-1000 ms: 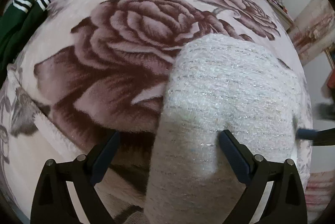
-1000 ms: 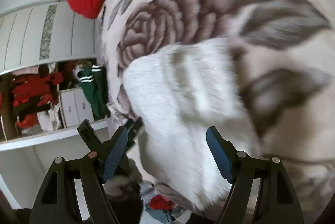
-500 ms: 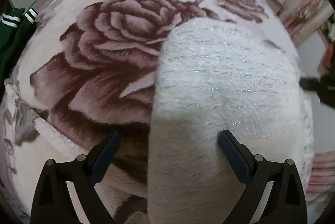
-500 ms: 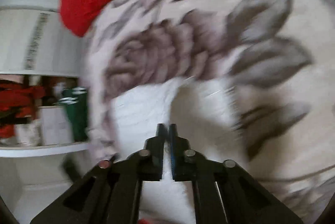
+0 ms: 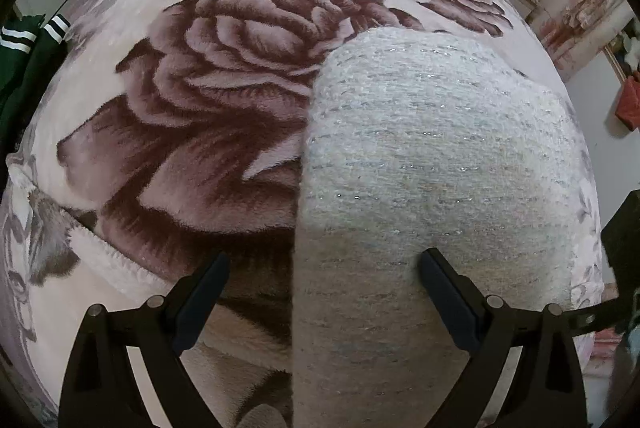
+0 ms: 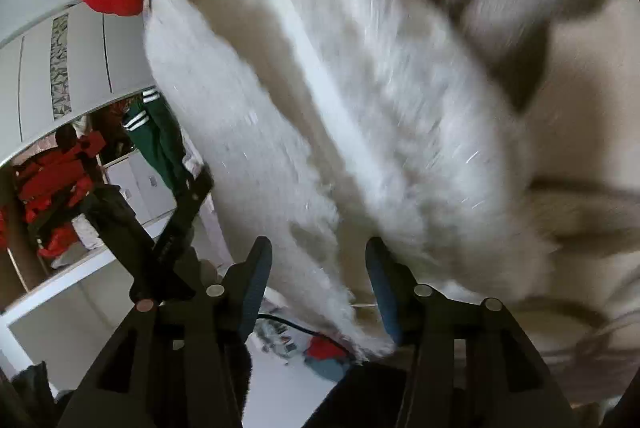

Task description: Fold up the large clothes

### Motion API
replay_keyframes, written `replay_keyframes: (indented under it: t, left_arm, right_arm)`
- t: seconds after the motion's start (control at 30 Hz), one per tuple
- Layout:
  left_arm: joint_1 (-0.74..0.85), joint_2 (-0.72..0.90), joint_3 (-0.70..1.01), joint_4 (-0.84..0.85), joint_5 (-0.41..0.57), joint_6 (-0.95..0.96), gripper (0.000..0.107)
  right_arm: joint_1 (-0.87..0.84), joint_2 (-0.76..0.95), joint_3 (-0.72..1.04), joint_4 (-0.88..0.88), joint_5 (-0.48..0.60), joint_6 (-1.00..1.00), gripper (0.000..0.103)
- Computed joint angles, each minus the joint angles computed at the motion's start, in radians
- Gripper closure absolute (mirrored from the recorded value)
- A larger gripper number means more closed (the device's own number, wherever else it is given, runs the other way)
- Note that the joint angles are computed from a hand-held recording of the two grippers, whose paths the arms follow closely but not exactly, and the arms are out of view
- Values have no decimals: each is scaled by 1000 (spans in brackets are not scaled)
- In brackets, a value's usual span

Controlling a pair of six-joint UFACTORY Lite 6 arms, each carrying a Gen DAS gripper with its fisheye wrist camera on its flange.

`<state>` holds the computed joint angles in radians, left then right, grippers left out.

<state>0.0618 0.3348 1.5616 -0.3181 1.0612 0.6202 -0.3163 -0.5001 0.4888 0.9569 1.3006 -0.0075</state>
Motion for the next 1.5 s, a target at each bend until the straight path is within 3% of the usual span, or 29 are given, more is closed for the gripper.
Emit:
replay_keyframes:
  t: [0.03,0.07,0.1,0.17,0.23,0.37,0.47,0.53,0.63,0.73,0.87,0.93,1.03,1.17,1.3,1.37,1.5]
  left_arm:
    - [-3,4,9,10,2,-7,9]
    - [-6,8,18,22,3,-16,9]
    - [-6,13,34,33,12,-19,9]
    - [7,23,71,31,44,-11,9]
    - [9,29,80,39,53,-3,9]
    - [12,47,80,-60,124,27,7]
    - [-47,-3,25,-44,75,21,6]
    - [-93,-32,-33,-14,21,20,5]
    - [-126,-38,-86,9,-24,23,4]
    - [-121,-18,-99,-6,-65,36,4]
    - [-118,14,-44,-7,-14,-2,4]
    - [-113,-2,1,23,21,-29,4]
    - [-73,-33,33,10,57,-18,4]
    - [-15,-44,39,3,82,-4,4]
    - [49,-29,56,-17,108,17,4]
    - [62,-11,72,-25,122,15,4]
    - [91,70,110,-92,172,27,4]
  right_arm:
    - [54,-26,-22,30,-60,22,52]
    - [150,-35,-31,41,-152,67,69]
    - [251,-17,-9,18,-226,135,98]
    - [354,-26,50,-42,-298,283,98]
    - [383,-79,152,-167,-282,432,98]
    - [263,-146,389,-341,-76,587,98]
    - [198,-142,425,-462,56,563,98]
    - [214,-165,306,-520,26,553,98]
    - [260,-112,105,-550,-143,506,98]
    - [431,44,122,-633,-302,593,99]
    - [523,61,144,-677,-333,679,100]
    - [414,-43,89,-602,-266,587,98]
    - [199,-80,118,-425,-107,351,88]
    - [42,-141,152,-342,-22,199,39]
    - [185,-6,268,-396,-95,264,32]
    - [238,25,337,-455,-116,322,15]
    - [232,89,416,-475,-141,308,13]
